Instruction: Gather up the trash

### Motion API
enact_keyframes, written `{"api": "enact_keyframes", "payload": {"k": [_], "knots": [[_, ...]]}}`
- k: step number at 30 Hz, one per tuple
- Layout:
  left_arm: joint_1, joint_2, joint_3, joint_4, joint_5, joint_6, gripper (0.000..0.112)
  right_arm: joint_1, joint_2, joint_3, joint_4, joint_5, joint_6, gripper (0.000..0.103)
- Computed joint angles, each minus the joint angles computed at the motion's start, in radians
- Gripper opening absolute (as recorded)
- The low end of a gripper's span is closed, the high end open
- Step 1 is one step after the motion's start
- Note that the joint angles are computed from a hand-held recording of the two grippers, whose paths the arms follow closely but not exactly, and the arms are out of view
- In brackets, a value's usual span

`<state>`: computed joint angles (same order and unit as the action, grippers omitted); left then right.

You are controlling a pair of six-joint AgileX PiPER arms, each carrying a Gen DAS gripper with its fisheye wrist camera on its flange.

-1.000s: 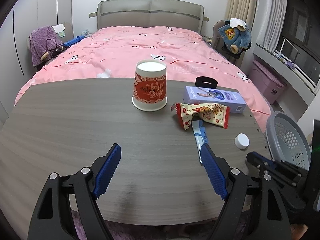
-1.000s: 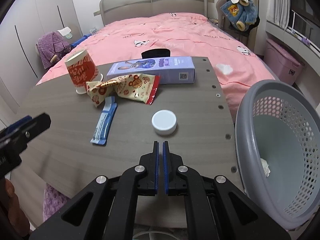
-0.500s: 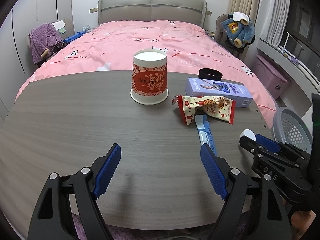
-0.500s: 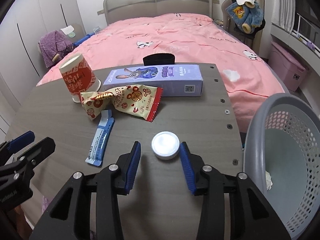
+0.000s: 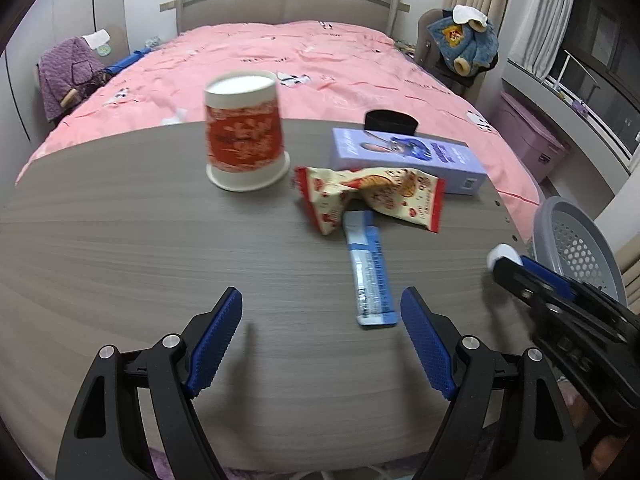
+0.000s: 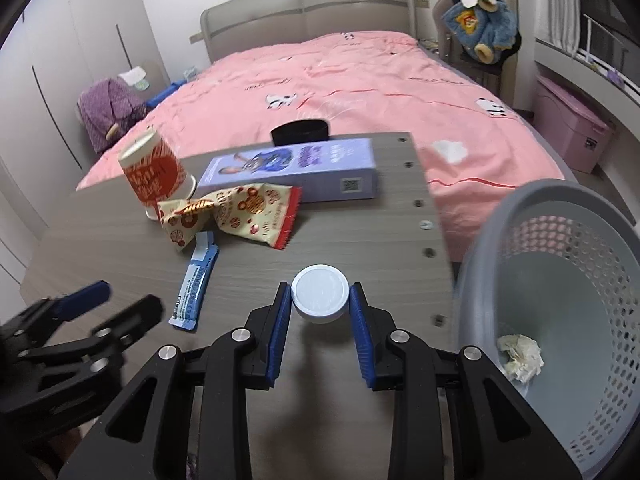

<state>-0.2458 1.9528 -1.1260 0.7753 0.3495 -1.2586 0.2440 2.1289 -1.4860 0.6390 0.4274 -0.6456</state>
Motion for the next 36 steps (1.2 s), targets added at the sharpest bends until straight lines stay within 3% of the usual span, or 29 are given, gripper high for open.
{"api": "enact_keyframes", "payload": {"k": [11, 14, 16, 17, 25, 30, 36], "knots": [[-0.048, 0.153, -0.209, -0.071, 0.128, 0.07, 0.077, -0.106, -0.07, 0.1, 0.2, 0.029, -0.177, 0.029], [-0.07, 0.169, -0.236, -0.036, 0.162, 0.061, 0.059, -0.122, -0.064, 0.098, 0.204, 0.036, -0.174, 0.03], [-0.077, 0.163, -0.228, -0.022, 0.15, 0.061, 0.028, -0.129, -0.061, 0.097, 0.208, 0.041, -0.172, 0.03], [-0.08, 0.158, -0.222, -0.026, 0.142, 0.068, 0.02, -0.133, -0.063, 0.099, 0.213, 0.041, -0.177, 0.03], [-0.082, 0.078, -0.108, -0.102, 0.055, 0.138, 0.019, -0.145, -0.077, 0.118, 0.255, 0.055, -0.216, 0.03], [-0.104, 0.005, -0.054, -0.048, 0.054, 0.088, 0.019, -0.164, -0.104, 0.143, 0.292, 0.06, -0.256, 0.029], [-0.165, -0.025, -0.126, -0.045, 0.079, 0.124, 0.019, -0.232, -0.145, 0.164, 0.342, 0.069, -0.301, 0.03]]}}
